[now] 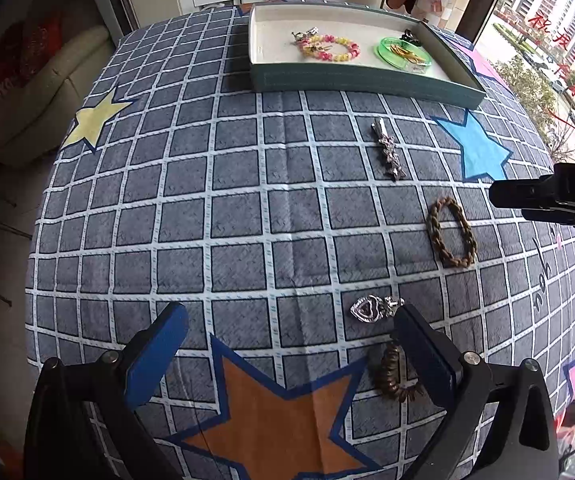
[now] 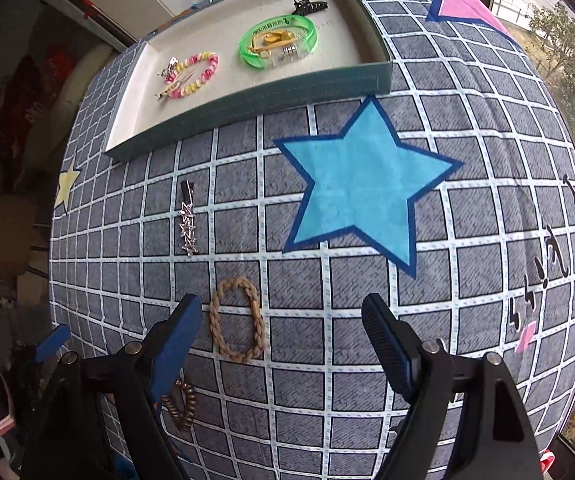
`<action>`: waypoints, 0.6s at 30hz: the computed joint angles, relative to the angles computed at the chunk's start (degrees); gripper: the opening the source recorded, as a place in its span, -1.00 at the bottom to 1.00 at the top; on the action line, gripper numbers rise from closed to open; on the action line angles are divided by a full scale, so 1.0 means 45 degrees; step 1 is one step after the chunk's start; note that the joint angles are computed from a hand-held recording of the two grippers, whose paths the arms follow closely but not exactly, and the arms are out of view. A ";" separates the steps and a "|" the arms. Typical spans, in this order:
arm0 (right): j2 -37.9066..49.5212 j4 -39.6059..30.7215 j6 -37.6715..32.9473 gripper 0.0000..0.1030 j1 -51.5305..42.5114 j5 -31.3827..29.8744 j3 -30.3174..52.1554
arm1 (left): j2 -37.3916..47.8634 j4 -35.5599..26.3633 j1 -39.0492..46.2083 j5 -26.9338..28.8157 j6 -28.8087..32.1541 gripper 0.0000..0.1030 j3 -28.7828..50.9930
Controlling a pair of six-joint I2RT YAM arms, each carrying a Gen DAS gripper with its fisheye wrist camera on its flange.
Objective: Organize jewelry
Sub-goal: 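Withdraw both open tools from the tray toward the remaining jewelry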
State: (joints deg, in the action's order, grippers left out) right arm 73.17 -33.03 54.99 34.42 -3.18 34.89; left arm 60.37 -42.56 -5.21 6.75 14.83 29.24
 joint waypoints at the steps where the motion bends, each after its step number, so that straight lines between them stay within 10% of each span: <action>1: 0.0002 -0.0043 0.0120 0.64 0.0179 0.0076 -0.0060 | -0.0061 -0.0035 -0.0128 0.0001 -0.0079 1.00 -0.0113; 18: 0.1083 -0.0373 0.0587 0.64 0.1772 0.1359 -0.0221 | 0.0064 0.0495 -0.1070 -0.0594 -0.0703 1.00 -0.1428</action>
State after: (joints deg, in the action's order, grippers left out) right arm 78.04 -34.71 57.63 42.39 2.93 33.90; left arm 60.65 -40.33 -10.03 4.07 11.67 22.82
